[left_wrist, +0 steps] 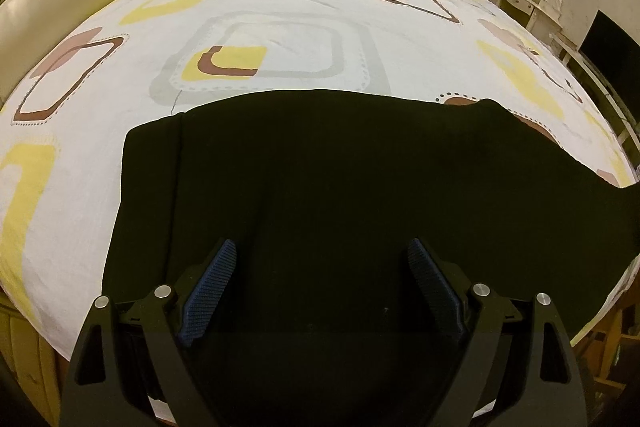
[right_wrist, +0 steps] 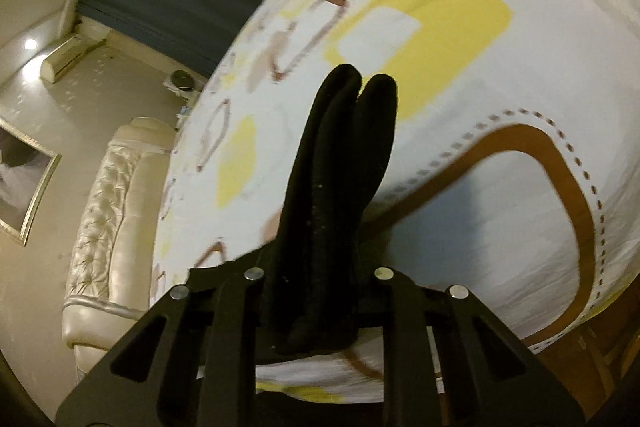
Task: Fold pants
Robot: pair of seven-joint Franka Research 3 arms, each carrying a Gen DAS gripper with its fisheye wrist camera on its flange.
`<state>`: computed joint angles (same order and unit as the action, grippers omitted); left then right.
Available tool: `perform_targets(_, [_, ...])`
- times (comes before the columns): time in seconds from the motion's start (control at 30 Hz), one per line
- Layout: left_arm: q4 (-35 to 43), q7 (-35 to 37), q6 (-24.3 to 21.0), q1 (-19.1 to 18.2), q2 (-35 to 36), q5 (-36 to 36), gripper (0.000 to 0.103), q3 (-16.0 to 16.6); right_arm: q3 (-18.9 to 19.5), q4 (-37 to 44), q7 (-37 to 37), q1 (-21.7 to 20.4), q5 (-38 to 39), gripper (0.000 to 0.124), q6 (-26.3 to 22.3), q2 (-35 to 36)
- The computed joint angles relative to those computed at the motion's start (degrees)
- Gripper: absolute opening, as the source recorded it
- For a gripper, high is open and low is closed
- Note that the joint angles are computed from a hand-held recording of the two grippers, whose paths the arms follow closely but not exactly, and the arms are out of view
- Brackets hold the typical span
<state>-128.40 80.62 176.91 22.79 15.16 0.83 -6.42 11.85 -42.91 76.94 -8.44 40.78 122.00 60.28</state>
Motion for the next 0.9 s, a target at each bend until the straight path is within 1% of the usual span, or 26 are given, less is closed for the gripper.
perform_targets(0.07, [0.14, 0.4, -0.21, 0.81, 0.12, -0.83, 0.087, -0.84, 0.55, -3.97, -1.58, 0.31, 0.78, 0.019, 1.81, -3.31])
perform_targets(0.17, [0.27, -0.66, -0.44, -0.57, 0.1, 0.01, 0.087, 0.51, 1.13, -7.67, -3.57, 1.23, 2.28, 0.019, 3.67, -6.78])
perform_targets(0.23, [0.37, -0.91, -0.63, -0.78, 0.11, 0.26, 0.087, 0.68, 1.33, -8.69, -4.57, 2.05, 3.14, 0.019, 4.05, -8.34])
perform_targets(0.33, [0.54, 0.35, -0.86, 0.55, 0.2, -0.78, 0.087, -0.72, 1.83, -11.82, -7.25, 3.59, 4.54, 0.019, 5.27, -11.54])
perform_targets(0.4, [0.61, 0.88, -0.87, 0.8, 0.27, -1.17, 0.087, -0.99, 2.38, -13.67, -9.06, 4.93, 5.71, 0.019, 6.03, -13.34])
perform_targets(0.5, [0.67, 0.85, -1.02, 0.42, 0.26, -1.16, 0.087, -0.58, 2.68, -15.32, -11.11, 7.16, 6.84, 0.019, 6.63, -14.76])
perform_targets(0.63, [0.84, 1.33, -1.37, 0.6, 0.24, -1.69, 0.087, -0.81, 3.05, -16.29, -12.55, 10.17, 7.56, 0.019, 6.85, -15.31])
perform_targets(0.77, [0.82, 1.5, -1.42, 0.36, 0.2, -1.91, 0.087, -0.59, 2.59, -16.56, -13.29, 14.19, 5.86, 0.019, 6.7, -15.05])
perform_targets(0.83, [0.73, 1.48, -1.38, 0.15, 0.14, -1.81, 0.087, -0.39, 1.53, -15.94, -12.6, 16.58, 3.21, 0.019, 6.59, -14.54])
perform_targets(0.9, [0.76, 1.61, -1.48, 0.32, 0.14, -2.12, 0.087, -0.59, -0.13, -14.88, -11.26, 19.76, -1.11, 0.019, 6.43, -13.51])
